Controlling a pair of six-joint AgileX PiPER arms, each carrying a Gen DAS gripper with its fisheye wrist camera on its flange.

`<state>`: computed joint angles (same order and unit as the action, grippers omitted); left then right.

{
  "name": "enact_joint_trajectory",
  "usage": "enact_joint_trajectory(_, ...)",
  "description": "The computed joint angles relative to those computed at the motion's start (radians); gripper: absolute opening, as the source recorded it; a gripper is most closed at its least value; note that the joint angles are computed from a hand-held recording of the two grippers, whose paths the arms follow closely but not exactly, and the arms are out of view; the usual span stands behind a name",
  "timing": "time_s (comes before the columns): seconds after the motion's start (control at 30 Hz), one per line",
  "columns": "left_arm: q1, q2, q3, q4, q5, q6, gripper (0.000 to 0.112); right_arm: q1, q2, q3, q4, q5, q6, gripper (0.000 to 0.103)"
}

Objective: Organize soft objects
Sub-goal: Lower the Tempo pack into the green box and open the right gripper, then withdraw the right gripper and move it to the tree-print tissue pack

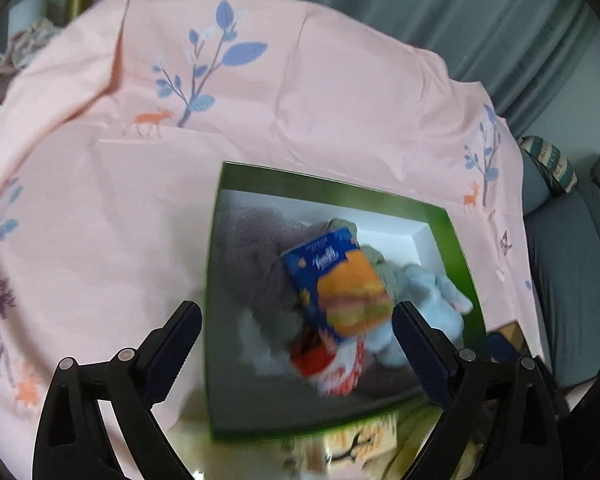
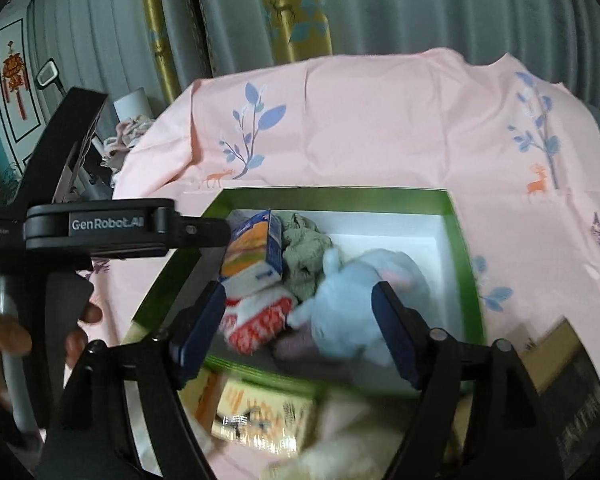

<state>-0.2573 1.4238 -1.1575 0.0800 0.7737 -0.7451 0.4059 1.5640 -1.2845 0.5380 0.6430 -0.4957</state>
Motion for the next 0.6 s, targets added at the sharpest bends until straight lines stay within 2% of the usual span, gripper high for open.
enact_joint_trajectory(0.27,-0.317,-0.184,0.116,0.355,0.152,-0.396,0.097,-0.066,-0.269,0.221,0.066,0.062,-0.122,0.090)
enact_joint_trajectory(0.4,-0.559,-0.231,0.156,0.524,0.291,-0.640,0.097,-0.085,-0.416,0.349,0.056,0.059,-0.168,0.092)
enact_joint_trajectory(0.53,-0.732,-0.231,0.177,0.577,0.372,-0.790,0.097,-0.124,-0.518,0.431,0.048,0.094,-0.198,0.093)
enact_joint_trajectory(0.6,-0.789,-0.228,0.183,0.581,0.387,-0.831,0.097,-0.135,-0.538,0.453,0.033,0.103,-0.189,0.094)
